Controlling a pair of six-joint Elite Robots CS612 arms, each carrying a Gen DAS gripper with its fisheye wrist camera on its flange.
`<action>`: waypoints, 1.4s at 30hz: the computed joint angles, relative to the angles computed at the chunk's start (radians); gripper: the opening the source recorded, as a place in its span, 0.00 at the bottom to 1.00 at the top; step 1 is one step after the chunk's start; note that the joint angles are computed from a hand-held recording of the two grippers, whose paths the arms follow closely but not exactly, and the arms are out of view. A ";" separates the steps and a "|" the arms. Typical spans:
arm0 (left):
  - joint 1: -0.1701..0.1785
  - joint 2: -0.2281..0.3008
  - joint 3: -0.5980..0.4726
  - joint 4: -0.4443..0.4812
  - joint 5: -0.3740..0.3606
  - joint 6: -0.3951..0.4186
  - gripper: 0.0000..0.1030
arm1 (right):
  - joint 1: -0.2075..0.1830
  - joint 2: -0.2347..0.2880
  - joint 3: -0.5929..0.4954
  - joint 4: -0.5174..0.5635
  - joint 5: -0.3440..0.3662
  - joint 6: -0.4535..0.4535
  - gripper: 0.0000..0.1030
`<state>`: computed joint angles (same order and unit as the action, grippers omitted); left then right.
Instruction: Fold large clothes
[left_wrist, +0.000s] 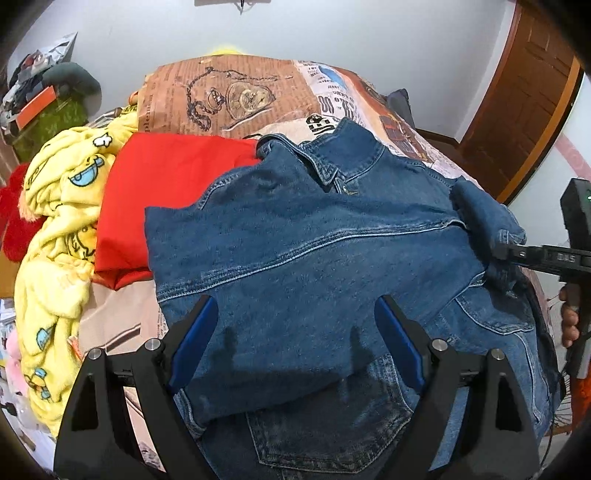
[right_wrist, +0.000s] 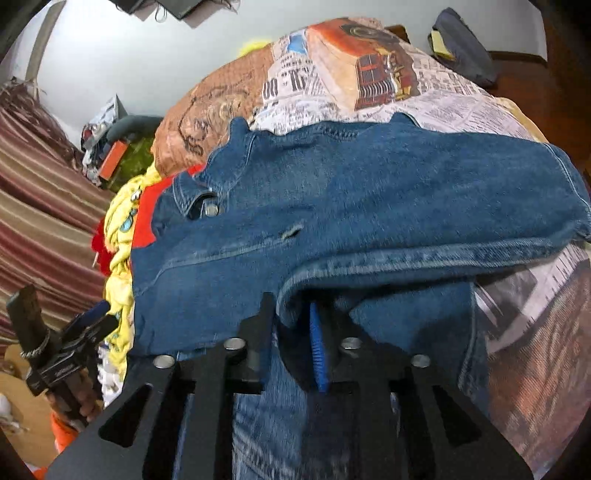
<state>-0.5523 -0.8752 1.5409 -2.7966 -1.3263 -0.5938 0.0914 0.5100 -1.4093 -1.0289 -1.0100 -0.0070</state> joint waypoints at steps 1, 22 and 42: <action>0.000 0.002 -0.002 0.000 -0.002 -0.001 0.84 | 0.006 -0.005 0.000 0.008 -0.013 -0.003 0.46; 0.000 0.035 -0.048 0.047 -0.009 -0.005 0.84 | -0.103 0.061 -0.012 -0.166 -0.017 0.468 0.64; 0.008 0.023 -0.025 0.026 -0.011 -0.036 0.84 | -0.040 -0.029 0.096 -0.415 -0.174 0.303 0.07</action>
<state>-0.5445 -0.8518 1.5161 -2.7706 -1.3368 -0.6295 0.0509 0.4809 -1.3136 -1.4444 -1.1838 0.2960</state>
